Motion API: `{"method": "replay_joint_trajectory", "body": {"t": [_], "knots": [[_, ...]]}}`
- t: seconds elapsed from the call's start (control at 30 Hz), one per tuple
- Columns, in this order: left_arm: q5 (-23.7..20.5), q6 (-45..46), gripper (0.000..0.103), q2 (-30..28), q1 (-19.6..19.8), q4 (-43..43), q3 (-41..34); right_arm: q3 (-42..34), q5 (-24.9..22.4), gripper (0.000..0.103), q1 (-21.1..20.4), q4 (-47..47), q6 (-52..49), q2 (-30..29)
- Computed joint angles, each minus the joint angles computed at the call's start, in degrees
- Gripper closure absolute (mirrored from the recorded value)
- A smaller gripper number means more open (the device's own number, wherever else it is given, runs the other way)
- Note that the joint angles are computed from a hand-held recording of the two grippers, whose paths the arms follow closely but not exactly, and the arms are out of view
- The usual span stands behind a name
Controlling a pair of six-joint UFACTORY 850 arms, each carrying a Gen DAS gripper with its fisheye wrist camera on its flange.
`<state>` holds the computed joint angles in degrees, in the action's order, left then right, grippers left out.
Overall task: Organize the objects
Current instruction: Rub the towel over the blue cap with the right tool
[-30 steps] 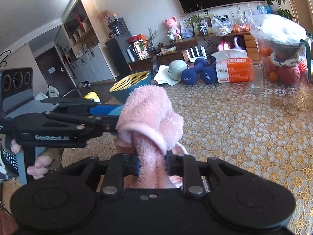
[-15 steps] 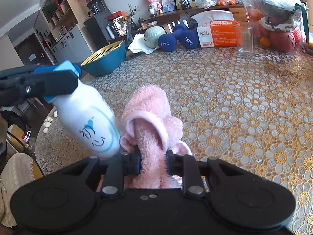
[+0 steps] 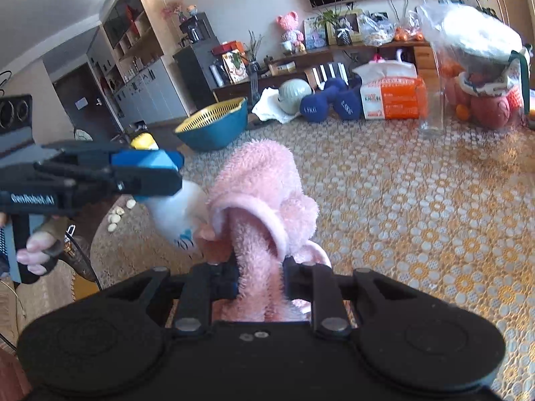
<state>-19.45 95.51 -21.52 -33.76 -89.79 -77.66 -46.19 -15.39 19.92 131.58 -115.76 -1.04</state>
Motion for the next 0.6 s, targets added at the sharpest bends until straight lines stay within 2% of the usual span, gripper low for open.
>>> {"method": "replay_joint_trajectory", "body": {"t": [0.07, 0.27, 0.33, 0.6], "knots": [[-0.5, 1.0, 0.064, 0.1, 0.2, -0.7, 0.3, -0.5, -0.8, 0.083, -0.4, -1.5, 0.1, 0.6], [-2.3, 6.6, 0.064, 0.6, 0.6, -4.6, 1.5, -3.6, -6.0, 0.083, -1.9, -14.4, 8.3, -0.9], [-0.9, 8.6, 0.064, 0.6, 0.3, -6.4, 1.5, -5.2, -7.5, 0.083, -2.1, -17.7, 10.6, -2.4], [-2.0, 7.2, 0.065, -0.5, 1.0, -5.2, 0.3, -8.6, -14.6, 0.082, -5.1, -20.7, 15.0, -7.5]]}}
